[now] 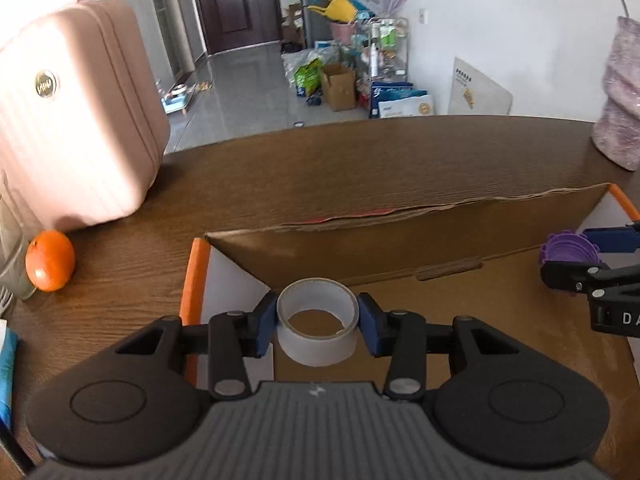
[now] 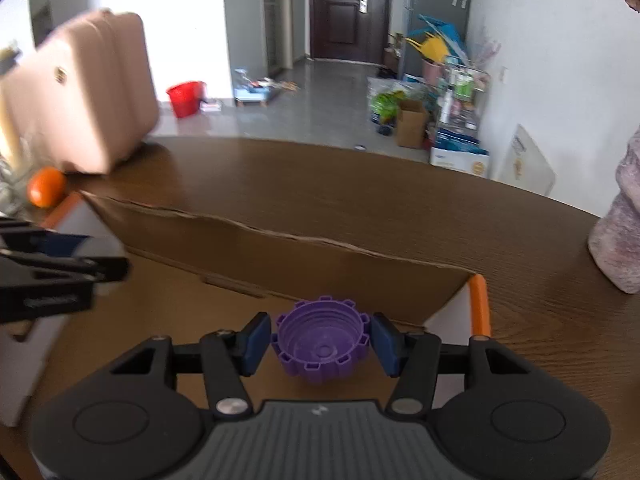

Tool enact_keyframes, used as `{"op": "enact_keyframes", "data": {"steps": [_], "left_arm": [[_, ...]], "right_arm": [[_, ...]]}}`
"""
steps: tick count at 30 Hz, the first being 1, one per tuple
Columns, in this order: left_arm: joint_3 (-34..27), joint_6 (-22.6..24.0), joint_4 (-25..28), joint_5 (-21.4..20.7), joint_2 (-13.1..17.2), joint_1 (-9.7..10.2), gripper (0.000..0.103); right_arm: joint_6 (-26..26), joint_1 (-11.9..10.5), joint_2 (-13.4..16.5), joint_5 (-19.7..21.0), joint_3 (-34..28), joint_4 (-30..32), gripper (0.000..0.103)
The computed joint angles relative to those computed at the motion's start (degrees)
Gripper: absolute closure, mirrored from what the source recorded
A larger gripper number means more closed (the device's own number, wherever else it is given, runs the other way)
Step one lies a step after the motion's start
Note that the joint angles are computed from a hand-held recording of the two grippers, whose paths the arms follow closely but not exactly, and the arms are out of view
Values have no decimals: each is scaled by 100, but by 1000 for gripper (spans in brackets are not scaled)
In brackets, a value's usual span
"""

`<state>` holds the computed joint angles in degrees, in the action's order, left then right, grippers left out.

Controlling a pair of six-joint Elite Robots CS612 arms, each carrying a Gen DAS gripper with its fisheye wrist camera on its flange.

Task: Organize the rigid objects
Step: 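Open both tools to drop the tape roll and purple cap into the box, then withdraw both tools from the box back toward the table items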

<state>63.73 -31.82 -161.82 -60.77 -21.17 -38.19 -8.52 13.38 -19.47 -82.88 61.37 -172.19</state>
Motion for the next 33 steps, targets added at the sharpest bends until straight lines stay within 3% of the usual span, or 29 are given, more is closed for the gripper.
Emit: {"op": "enact_keyframes", "data": {"steps": [2,4,5,7,10,17,20,22,25,28,30,33], "left_arm": [[16,3,-92,19,-2,4,57],[17,24,-307,27,13,9,56],[13,57,-342,138,18,-6,54],[69,146,-456,293,-11,-35,49],[394,9,-719,182,-223,-58,46],[1526,140,-1549,676,-970,-359,33],[2155,268,-2198,1109,-1320,-594,25],[2535,414,-2664,1619,-1477,-813,20],[3004,1386,-4026,2518,-1477,-1224,13],[3427,1953,-5135,3022,-1460,-1597,9],[3693,2045,-5711,3245,-1453,-1835,7],[4002,2420,-6561,3543,-1387,-2210,4]], "right_arm": [[1,-18,9,178,-23,142,44],[-27,-11,-14,222,61,-61,27],[-54,-5,-39,177,118,-169,25],[-63,-2,-112,223,242,-315,24],[-3,-55,-279,434,461,-500,24],[-79,-147,-1109,698,1771,-1523,17],[-159,-214,-1501,1002,2417,-1904,15],[-191,-268,-1730,1248,2881,-2284,14],[-162,-338,-2013,1546,3602,-3081,11],[-166,-367,-2169,1734,4245,-3960,9],[-230,-367,-2231,1826,4650,-4549,4],[-117,-315,-2170,1807,5073,-5443,3]]}}
